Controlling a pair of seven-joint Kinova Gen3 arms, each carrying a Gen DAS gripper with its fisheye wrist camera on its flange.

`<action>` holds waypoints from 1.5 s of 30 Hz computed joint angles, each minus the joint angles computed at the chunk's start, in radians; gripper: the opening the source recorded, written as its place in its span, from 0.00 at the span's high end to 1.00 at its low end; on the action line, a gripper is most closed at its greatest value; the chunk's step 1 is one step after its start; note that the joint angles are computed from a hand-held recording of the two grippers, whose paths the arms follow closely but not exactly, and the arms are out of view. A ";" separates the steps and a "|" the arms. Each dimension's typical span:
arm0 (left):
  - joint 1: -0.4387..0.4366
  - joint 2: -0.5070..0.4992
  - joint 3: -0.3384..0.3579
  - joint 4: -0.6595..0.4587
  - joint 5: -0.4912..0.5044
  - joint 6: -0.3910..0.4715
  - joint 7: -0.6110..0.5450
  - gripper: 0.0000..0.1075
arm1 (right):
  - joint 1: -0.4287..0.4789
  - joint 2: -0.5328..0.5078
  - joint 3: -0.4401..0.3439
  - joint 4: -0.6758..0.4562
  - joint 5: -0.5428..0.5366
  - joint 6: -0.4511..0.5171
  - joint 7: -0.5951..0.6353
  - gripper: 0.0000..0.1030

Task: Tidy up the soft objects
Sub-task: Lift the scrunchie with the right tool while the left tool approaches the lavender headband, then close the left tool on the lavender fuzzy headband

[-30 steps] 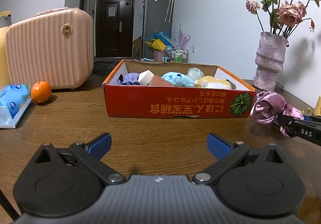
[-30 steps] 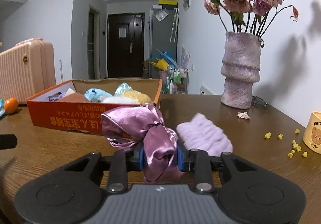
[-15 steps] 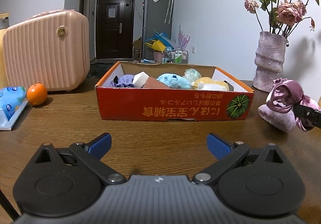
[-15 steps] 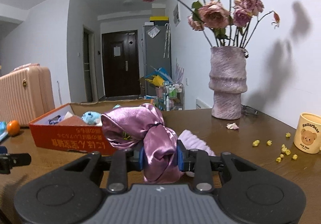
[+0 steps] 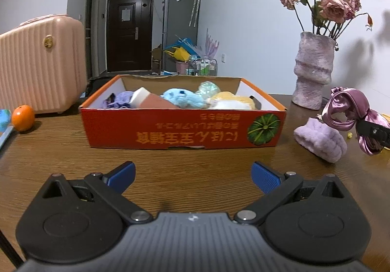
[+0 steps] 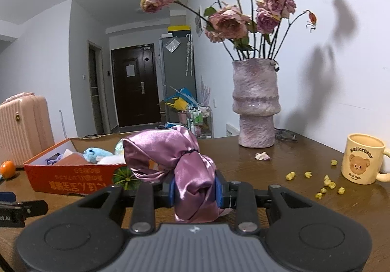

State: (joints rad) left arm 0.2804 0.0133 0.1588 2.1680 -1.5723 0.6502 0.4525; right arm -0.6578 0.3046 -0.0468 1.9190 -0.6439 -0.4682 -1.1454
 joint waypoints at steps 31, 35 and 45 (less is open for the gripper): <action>0.161 0.267 -0.074 -0.334 0.124 -0.078 -0.161 0.04 | 0.171 0.025 0.043 -0.031 0.218 0.061 -0.130 0.71; 0.196 0.312 -0.105 -0.399 0.164 -0.098 -0.206 0.04 | 0.189 0.035 0.050 -0.041 0.245 0.061 -0.134 0.71; 0.276 0.419 -0.179 -0.570 0.310 -0.090 -0.346 0.04 | 0.226 0.068 0.066 -0.080 0.271 0.075 -0.177 0.71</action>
State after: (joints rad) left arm 0.5561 0.4325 -0.0201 1.5981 -1.2622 0.5602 0.1067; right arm -0.4321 0.3722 0.0190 1.8392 -0.3726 -0.3932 -1.3219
